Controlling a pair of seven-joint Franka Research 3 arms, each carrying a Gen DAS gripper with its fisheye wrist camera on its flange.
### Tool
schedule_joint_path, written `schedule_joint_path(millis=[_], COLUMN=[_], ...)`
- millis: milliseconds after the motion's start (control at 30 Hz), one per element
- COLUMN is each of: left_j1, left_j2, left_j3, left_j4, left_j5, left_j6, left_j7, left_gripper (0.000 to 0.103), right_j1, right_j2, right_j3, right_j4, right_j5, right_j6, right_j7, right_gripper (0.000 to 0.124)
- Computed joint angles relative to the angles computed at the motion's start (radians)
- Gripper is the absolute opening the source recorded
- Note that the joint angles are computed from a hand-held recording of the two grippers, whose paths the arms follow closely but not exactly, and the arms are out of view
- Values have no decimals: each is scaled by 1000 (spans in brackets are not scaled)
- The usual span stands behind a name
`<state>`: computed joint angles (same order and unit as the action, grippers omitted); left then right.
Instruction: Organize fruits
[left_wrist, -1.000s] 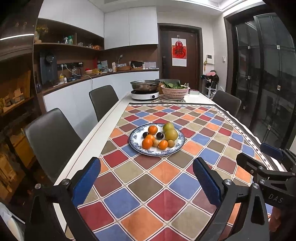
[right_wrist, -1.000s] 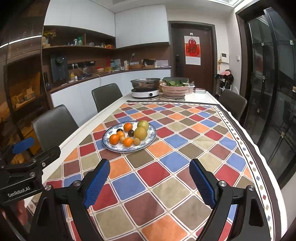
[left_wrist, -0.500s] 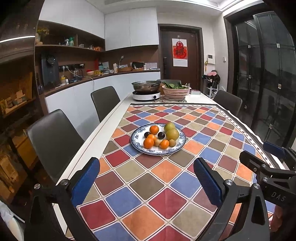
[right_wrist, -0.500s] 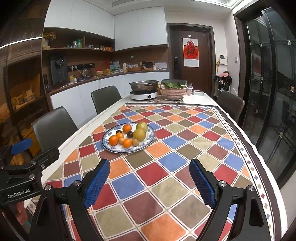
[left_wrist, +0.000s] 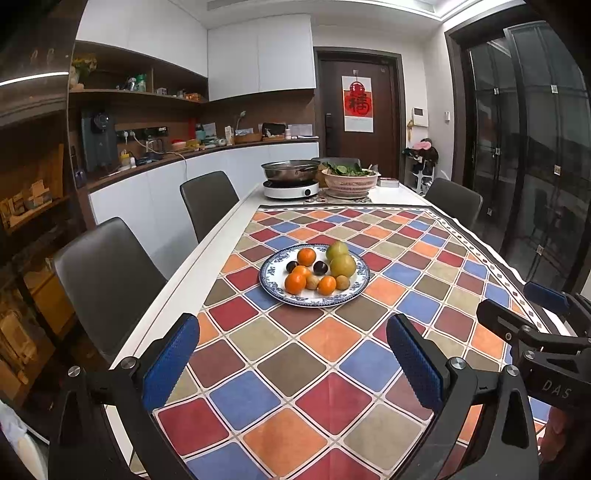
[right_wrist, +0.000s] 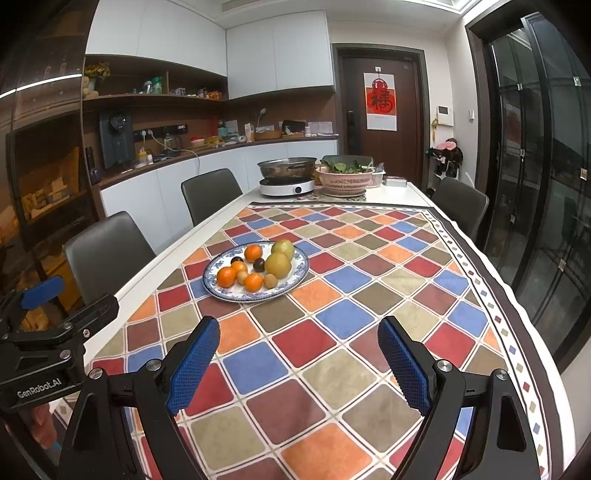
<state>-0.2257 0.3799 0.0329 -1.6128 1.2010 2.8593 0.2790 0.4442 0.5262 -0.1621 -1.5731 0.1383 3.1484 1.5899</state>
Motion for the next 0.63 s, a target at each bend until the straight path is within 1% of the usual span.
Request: schedule_joint_path(millis=[300, 433, 633], left_j1=[-2, -2, 1], left_j2=[0, 0, 0], left_j3=[2, -1, -2], left_j4=[0, -2, -5], left_j5=[5, 2, 0], left_j6=[-1, -13, 0], left_j7=[-10, -14, -15], left_gripper=[103, 103, 103], right_j1=[-2, 1, 4], right_j2=[1, 1, 2], right_j3=[2, 0, -2], right_j4=[-1, -9, -15], right_j5=[2, 2, 6], right_j6=[-2, 1, 4], right_j7=[-1, -1, 0], right_gripper=[88, 88, 88])
